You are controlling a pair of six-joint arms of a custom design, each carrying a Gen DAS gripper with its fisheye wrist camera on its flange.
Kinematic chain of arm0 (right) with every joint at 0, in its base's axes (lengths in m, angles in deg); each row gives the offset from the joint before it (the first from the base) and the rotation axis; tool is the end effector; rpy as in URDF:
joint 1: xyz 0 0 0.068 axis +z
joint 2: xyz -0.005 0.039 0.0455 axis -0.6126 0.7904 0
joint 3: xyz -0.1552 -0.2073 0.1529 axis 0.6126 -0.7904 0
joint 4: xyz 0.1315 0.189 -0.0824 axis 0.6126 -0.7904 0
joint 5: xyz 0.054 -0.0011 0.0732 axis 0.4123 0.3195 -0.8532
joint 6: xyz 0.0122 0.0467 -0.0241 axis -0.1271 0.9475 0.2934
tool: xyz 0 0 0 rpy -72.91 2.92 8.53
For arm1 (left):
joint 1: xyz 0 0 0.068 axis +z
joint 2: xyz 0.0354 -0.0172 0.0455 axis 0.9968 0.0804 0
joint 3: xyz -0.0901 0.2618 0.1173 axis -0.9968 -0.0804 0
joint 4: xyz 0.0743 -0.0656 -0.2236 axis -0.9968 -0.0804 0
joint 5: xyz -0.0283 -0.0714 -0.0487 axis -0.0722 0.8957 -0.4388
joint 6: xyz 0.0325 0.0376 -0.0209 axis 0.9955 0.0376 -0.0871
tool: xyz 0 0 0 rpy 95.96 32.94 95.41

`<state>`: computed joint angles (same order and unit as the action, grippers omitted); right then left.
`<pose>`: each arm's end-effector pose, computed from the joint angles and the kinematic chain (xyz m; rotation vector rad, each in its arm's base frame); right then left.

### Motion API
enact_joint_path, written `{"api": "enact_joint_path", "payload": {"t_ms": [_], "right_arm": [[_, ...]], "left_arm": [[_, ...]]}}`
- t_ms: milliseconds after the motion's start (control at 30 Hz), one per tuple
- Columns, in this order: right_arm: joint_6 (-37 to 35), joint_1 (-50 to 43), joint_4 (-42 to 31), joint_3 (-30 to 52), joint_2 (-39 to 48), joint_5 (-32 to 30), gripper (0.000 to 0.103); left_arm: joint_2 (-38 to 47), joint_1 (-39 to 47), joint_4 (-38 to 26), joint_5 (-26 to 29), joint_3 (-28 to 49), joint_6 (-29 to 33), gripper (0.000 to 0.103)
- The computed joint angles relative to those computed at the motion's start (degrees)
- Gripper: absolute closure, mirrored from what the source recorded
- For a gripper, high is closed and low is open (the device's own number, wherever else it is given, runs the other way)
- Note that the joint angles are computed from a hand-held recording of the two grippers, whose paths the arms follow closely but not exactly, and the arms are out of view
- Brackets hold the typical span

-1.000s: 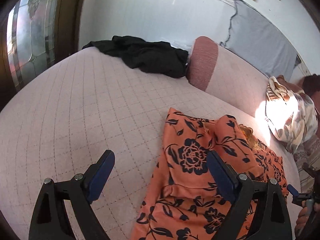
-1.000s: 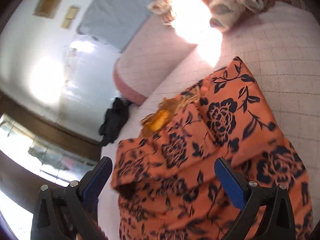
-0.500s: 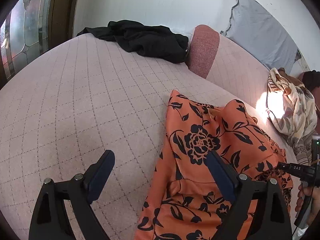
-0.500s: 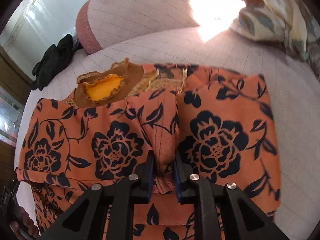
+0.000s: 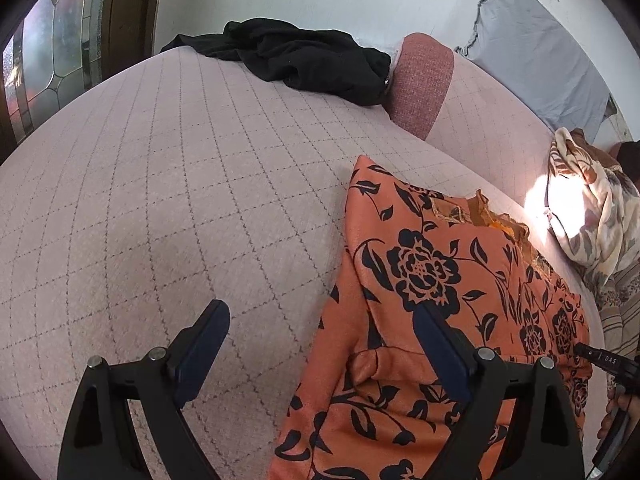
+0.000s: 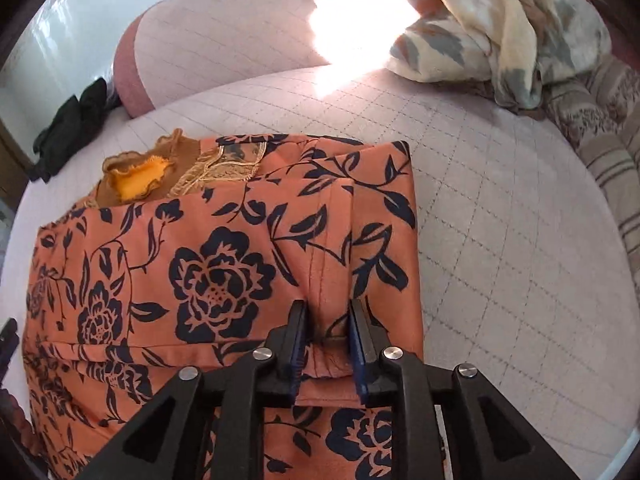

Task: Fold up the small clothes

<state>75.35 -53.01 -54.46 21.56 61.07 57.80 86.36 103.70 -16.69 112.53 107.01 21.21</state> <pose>0.1933 -0.0540 0.1054 0.7102 2.5655 -0.0474 0.3075 0.0841 0.1133 0.0785 2.4836 -0.4092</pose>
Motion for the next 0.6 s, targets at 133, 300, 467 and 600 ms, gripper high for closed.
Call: {"api": "enact_joint_path", "payload": {"t_ms": [133, 300, 467, 600], "right_arm": [[-4.0, -1.87, -6.55, 2.38, -2.67, -1.07, 0.082], [-2.9, 0.52, -9.33, 5.4, -1.89, -0.13, 0.088], [-0.97, 3.07, -13.09, 4.98, -9.51, 2.56, 0.089], [-1.5, 1.03, -13.84, 6.77, -0.79, 2.22, 0.078]], "left_arm": [[0.98, -0.19, -0.62, -0.57, 0.95, -0.93, 0.01], [1.47, 0.1, -1.66, -0.09, 1.59, -0.85, 0.01], [0.71, 1.19, -0.76, 0.89, 1.28, -1.36, 0.01], [1.43, 0.56, -1.61, 0.32, 1.88, -0.79, 0.01]]}}
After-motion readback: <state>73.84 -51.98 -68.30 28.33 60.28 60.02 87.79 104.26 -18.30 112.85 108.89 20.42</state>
